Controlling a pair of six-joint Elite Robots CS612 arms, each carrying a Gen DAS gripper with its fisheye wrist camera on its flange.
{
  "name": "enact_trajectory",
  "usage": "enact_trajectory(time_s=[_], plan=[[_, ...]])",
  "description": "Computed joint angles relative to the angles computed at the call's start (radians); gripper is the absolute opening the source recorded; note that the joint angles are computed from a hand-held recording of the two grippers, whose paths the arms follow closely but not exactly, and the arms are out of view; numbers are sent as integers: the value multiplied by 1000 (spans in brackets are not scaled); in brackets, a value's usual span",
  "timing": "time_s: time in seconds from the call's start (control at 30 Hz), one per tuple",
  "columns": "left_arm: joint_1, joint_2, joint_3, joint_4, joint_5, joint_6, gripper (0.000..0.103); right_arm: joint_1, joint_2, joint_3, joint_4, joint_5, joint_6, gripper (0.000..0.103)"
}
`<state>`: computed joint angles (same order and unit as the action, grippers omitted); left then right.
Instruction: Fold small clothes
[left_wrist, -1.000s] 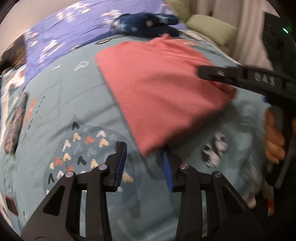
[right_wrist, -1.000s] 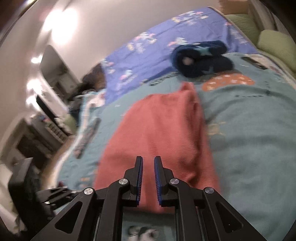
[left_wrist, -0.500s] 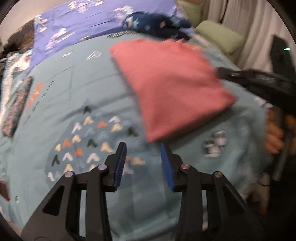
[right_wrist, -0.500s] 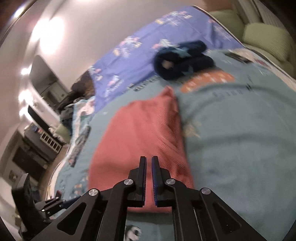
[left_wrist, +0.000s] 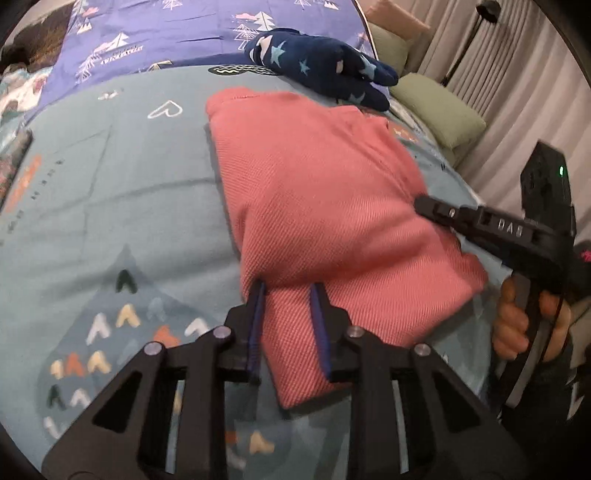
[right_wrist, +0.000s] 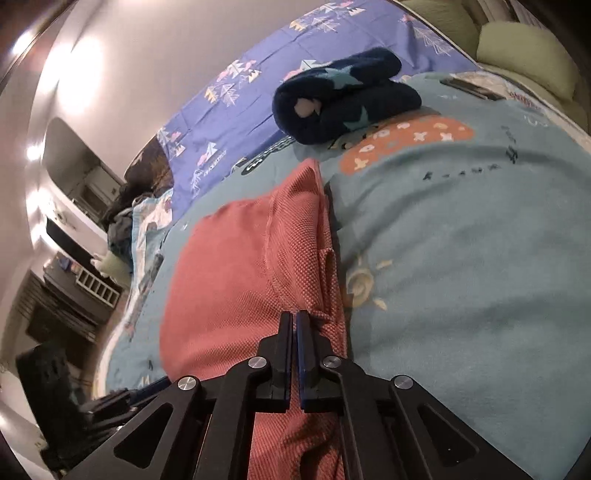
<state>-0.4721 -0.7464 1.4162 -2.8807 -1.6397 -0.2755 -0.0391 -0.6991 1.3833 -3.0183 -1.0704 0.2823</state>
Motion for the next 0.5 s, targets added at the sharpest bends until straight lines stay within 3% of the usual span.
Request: enact_trajectory(time_s=[0.13, 0.3, 0.4, 0.5], plan=[[-8, -27, 19, -29, 0, 42, 28, 7, 0, -31, -8, 14, -63, 5], [-4, 0, -51, -77, -3, 78, 31, 17, 26, -109, 54, -16, -119, 5], [4, 54, -146, -24, 19, 88, 32, 17, 58, -173, 114, -24, -131, 5], [7, 114, -239, 99, 115, 67, 39, 23, 104, -247, 198, -110, -159, 2]])
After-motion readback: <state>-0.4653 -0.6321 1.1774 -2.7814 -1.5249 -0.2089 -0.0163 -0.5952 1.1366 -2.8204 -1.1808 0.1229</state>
